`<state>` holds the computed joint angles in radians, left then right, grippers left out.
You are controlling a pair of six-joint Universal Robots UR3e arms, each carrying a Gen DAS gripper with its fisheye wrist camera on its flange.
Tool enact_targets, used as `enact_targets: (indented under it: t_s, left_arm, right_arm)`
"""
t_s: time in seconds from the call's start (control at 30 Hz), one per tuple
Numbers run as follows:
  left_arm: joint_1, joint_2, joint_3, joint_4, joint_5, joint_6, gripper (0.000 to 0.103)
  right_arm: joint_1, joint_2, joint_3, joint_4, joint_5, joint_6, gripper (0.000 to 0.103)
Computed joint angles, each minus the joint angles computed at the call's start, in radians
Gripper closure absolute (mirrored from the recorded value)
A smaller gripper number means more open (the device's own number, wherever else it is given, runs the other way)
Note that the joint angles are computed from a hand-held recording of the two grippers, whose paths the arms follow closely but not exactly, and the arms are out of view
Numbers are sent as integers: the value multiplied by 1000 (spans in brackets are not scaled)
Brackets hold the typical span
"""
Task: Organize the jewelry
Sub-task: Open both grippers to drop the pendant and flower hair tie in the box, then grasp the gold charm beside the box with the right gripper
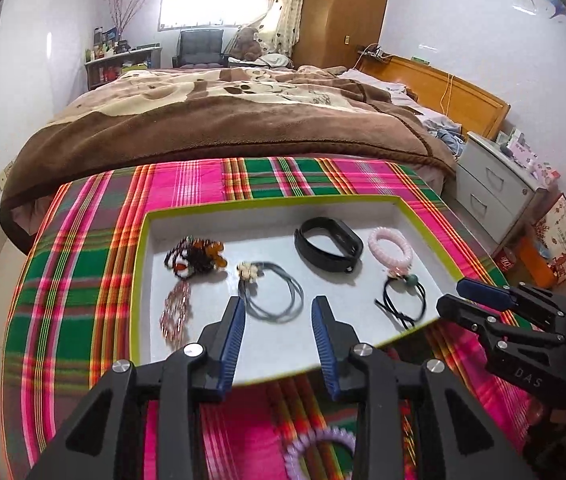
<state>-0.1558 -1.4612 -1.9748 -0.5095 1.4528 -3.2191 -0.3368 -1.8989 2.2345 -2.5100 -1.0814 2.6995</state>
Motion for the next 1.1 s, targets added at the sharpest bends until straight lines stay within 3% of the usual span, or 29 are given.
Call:
enact_targets:
  t_s: [0.1,0.17,0.4,0.6,0.77,1.1]
  left_arm:
    - [2,80,-75,12,8,-2,69]
    - [12,133,-121,8,2,-5,69]
    - [5,267,-227,-10,19,-16,69]
    - [30,372,-306,-30,-18,-20,69]
    - [54,434,-355,-59,-36,-13,69]
    - [94,479,-385,-77,-81,-3,69]
  right_arm:
    - [-71,-96,40,100,79,-73,62]
    - [-131,-165,47,245,136,-160,62]
    - [-252,-323,81,490,217,-305,61]
    - [-191,-298,99,487,177,-329,61]
    - [-83,-240,134,330,101,-259,61]
    - [26,-173,154,155,-7,-194,61]
